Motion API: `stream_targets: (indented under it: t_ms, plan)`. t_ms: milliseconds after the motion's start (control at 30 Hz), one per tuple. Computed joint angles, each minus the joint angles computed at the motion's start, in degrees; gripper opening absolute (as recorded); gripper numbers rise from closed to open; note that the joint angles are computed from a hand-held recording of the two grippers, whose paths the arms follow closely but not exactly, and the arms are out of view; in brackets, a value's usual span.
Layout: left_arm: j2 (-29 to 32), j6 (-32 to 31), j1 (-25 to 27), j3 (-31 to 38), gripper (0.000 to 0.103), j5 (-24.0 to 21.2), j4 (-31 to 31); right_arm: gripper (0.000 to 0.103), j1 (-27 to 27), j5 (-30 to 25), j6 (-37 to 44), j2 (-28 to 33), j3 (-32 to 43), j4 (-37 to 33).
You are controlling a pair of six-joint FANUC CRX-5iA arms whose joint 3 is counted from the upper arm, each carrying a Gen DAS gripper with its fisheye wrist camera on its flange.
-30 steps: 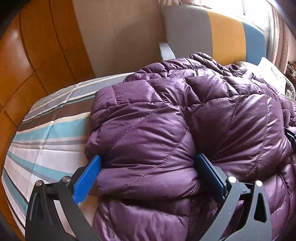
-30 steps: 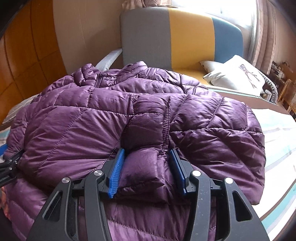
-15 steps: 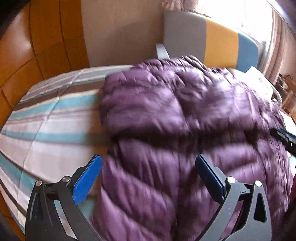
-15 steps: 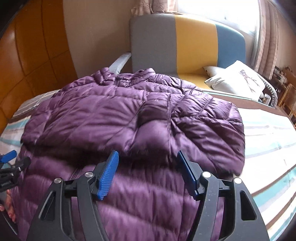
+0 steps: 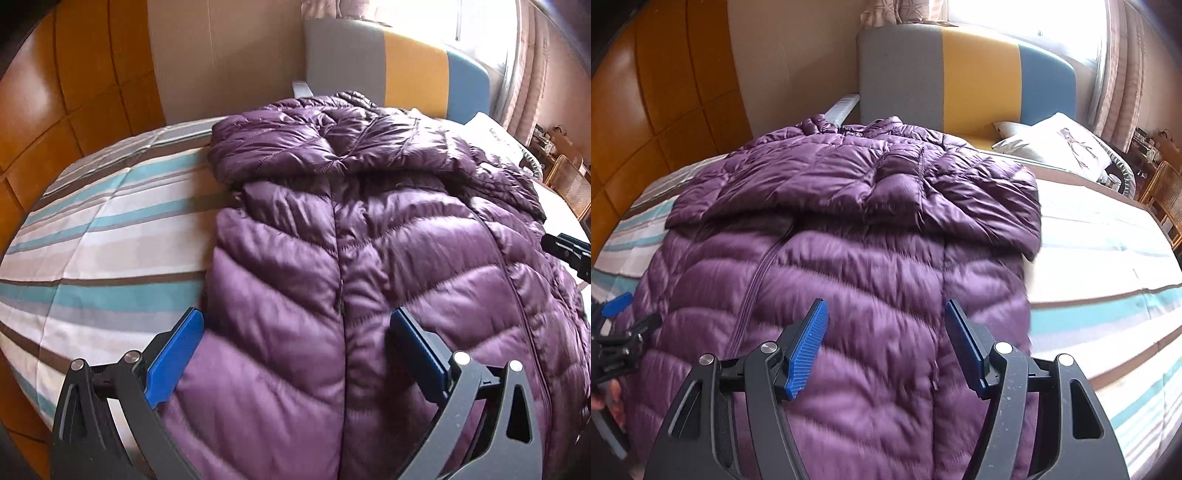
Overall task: Fold large clothes
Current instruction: 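Grasp the jacket side edge with the left tool while the right tool grasps the hem edge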
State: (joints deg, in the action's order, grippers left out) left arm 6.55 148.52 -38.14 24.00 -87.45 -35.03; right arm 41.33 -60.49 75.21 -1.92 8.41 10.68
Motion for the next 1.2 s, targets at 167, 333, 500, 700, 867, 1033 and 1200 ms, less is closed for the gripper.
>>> stream_targets:
  t_ms: [167,333,500,700,867,1033,1200]
  plan:
    - [-2.96,2.82,-4.05,-1.73,0.100,-1.27,-4.08,0.065,-0.44,0.66,1.13,-5.17,-4.28,-0.12]
    - [-6.03,4.99,-6.72,-4.24,0.100,-2.84,-5.75,0.063,-4.01,-1.52,3.50,-9.62,-6.49,-4.19]
    - [-8.77,6.91,-7.69,-7.35,0.085,-2.80,-4.65,0.056,-8.69,-4.38,5.23,-12.61,-7.13,-8.43]
    - [-11.01,8.47,-7.15,-10.39,0.073,-1.37,-1.46,0.056,-13.64,-8.88,7.90,-13.77,-5.95,-13.48]
    - [-14.08,8.37,-5.79,-14.46,0.068,2.87,2.03,0.056,-16.89,-13.27,9.39,-13.85,-6.03,-17.63]
    - [-14.95,5.70,-5.88,-16.22,0.067,5.65,4.08,0.050,-16.57,-15.07,10.38,-14.33,-7.16,-18.96]
    - [-13.89,3.18,-6.88,-15.34,0.068,4.96,4.09,0.050,-14.61,-14.77,10.20,-14.99,-8.28,-17.16]
